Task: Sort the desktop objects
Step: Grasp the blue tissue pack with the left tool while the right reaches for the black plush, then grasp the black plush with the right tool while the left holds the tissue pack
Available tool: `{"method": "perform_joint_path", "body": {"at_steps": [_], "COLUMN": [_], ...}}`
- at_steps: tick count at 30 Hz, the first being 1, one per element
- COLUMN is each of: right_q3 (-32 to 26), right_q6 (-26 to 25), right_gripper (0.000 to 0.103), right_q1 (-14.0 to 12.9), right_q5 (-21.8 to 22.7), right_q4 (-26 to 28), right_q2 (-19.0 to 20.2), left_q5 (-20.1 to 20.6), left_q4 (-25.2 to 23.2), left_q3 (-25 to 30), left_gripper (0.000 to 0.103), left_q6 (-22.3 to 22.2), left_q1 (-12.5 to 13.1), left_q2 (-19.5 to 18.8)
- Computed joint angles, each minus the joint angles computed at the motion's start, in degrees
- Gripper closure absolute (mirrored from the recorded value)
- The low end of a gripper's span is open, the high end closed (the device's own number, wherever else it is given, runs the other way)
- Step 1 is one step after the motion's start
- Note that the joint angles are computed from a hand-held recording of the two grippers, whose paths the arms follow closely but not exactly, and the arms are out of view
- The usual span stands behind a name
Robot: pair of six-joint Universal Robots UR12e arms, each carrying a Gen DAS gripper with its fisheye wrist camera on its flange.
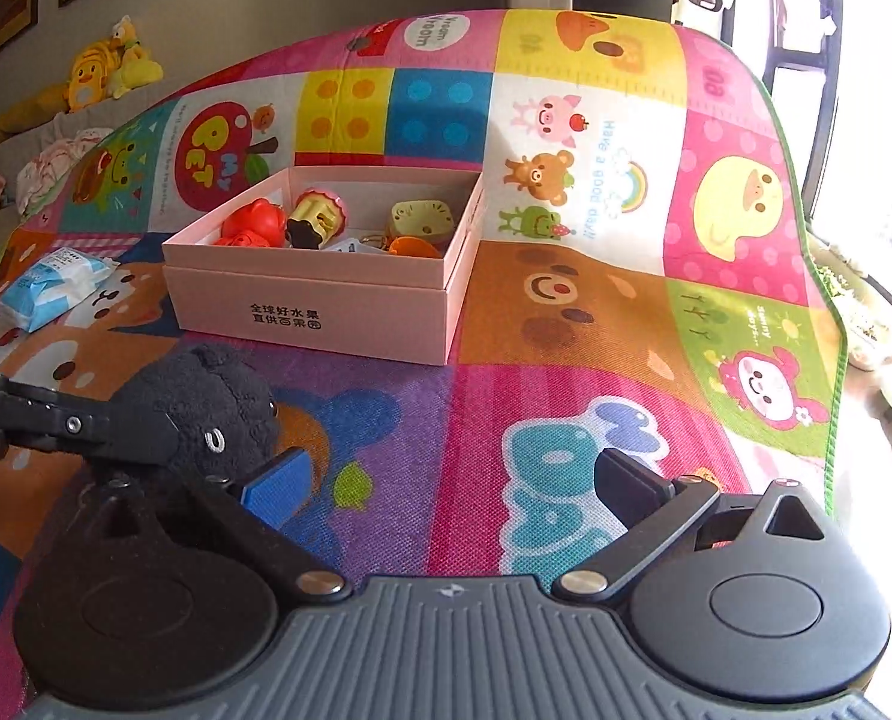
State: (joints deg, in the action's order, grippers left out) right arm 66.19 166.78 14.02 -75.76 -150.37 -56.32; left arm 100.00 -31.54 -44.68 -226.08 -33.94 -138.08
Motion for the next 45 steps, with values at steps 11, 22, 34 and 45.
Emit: {"method": "perform_joint_path", "body": {"at_steps": [11,22,34,45], "right_q3": [-0.38,0.60,2.75,2.95], "right_q6": [-6.99,-15.47,-15.05,-12.77], "right_gripper": [0.000,0.000,0.000,0.000], "right_q1": [1.97,2.45,1.24,1.11], "right_q5": [3.93,2.85,6.49,6.13], "right_q4": [-0.71,4.79,7.20,7.85], "right_q2": [0.00,-0.86,-2.26,-2.14], "left_q5": [12.25,26.07,40.17,30.63], "left_q4": [-0.63,-4.68,-31.04,-16.83], "left_q3": [-8.36,-11.02,-7.34,-7.32], "left_gripper": [0.011,0.003,0.010,0.037], "left_q6": [-3.76,-0.05,-9.12,3.73], "left_q1": [0.11,-0.96,2.57,-0.40], "left_q2": [5.51,7.72,6.79,5.98]}}
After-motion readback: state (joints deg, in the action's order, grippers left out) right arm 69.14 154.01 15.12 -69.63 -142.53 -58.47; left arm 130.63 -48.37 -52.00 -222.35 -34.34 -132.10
